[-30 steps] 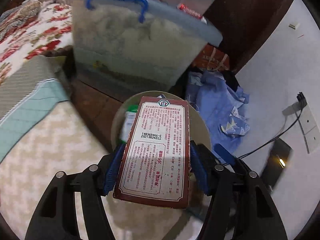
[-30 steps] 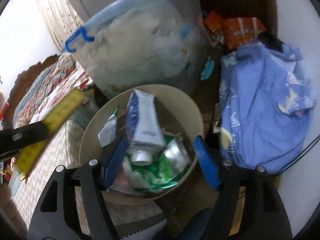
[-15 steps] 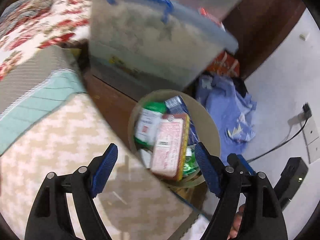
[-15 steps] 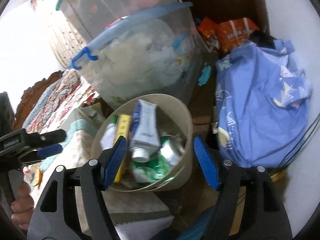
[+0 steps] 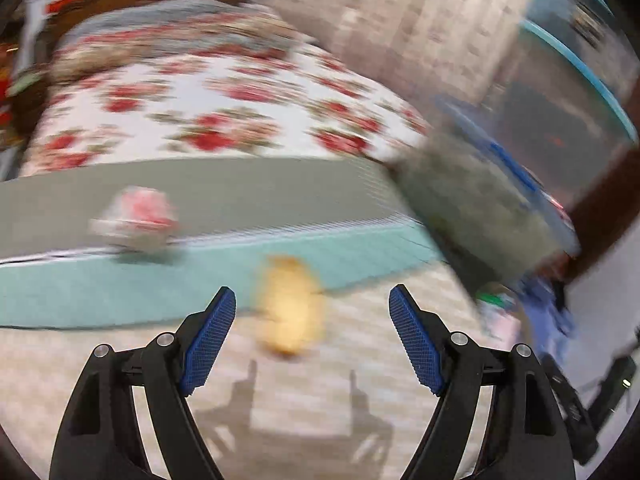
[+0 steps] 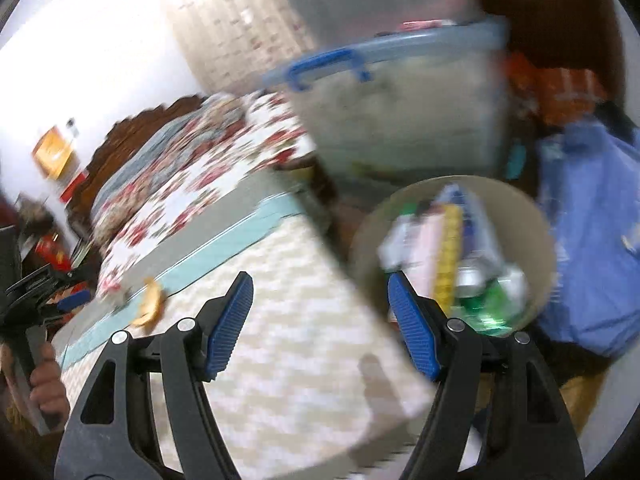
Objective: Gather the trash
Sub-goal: 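Grasp the red-white plastic bag with the left tool while the right tool grasps the orange chip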
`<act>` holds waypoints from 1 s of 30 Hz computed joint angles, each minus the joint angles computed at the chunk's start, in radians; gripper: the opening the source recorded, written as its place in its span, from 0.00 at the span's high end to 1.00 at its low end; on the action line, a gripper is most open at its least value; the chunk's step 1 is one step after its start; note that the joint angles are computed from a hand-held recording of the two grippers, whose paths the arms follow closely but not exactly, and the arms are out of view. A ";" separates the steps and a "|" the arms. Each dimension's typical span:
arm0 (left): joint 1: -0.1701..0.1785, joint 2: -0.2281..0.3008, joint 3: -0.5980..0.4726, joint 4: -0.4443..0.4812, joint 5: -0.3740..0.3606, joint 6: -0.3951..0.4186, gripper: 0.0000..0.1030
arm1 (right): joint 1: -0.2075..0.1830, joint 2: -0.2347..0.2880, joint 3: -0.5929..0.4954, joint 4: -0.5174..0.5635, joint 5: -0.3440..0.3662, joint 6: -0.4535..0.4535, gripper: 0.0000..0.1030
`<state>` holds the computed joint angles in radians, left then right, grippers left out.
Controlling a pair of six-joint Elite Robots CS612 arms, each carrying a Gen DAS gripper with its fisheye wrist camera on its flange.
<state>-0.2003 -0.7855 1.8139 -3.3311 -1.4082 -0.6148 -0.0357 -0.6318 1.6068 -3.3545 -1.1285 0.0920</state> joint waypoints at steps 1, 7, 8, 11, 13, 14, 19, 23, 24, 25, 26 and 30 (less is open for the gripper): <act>0.015 -0.008 0.008 0.019 0.038 -0.013 0.27 | 0.010 0.000 -0.006 0.013 0.007 -0.013 0.31; 0.112 0.008 -0.030 0.142 0.156 -0.097 0.16 | 0.093 0.019 -0.078 0.153 0.052 -0.124 0.31; 0.128 0.020 -0.053 0.169 0.139 -0.099 0.15 | 0.109 0.027 -0.097 0.180 0.051 -0.147 0.31; 0.154 0.050 -0.100 0.194 0.067 -0.079 0.11 | 0.146 0.051 -0.160 0.279 0.059 -0.203 0.31; 0.157 0.076 -0.140 0.215 0.041 -0.029 0.09 | 0.163 0.069 -0.200 0.328 0.067 -0.225 0.31; 0.156 0.082 -0.150 0.228 0.045 -0.010 0.09 | 0.173 0.082 -0.227 0.354 0.073 -0.237 0.31; 0.161 0.120 -0.187 0.272 0.017 -0.004 0.10 | 0.206 0.153 -0.358 0.480 0.073 -0.254 0.31; 0.156 0.120 -0.176 0.254 -0.001 0.022 0.44 | 0.228 0.187 -0.419 0.548 0.072 -0.275 0.51; 0.148 0.114 -0.166 0.239 0.018 0.034 0.51 | 0.229 0.185 -0.423 0.585 0.083 -0.310 0.78; 0.145 0.111 -0.160 0.232 0.016 0.043 0.53 | 0.233 0.186 -0.428 0.619 0.095 -0.333 0.80; 0.145 0.104 -0.150 0.220 -0.009 0.045 0.55 | 0.235 0.182 -0.420 0.611 0.094 -0.340 0.84; 0.156 0.087 -0.108 0.144 -0.178 0.024 0.56 | 0.226 0.145 -0.351 0.570 0.107 -0.368 0.90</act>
<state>-0.0444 -0.6988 1.7058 -3.1873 -1.5857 -0.5907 0.1903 -0.4865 1.2559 -2.7846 -1.0212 -0.2758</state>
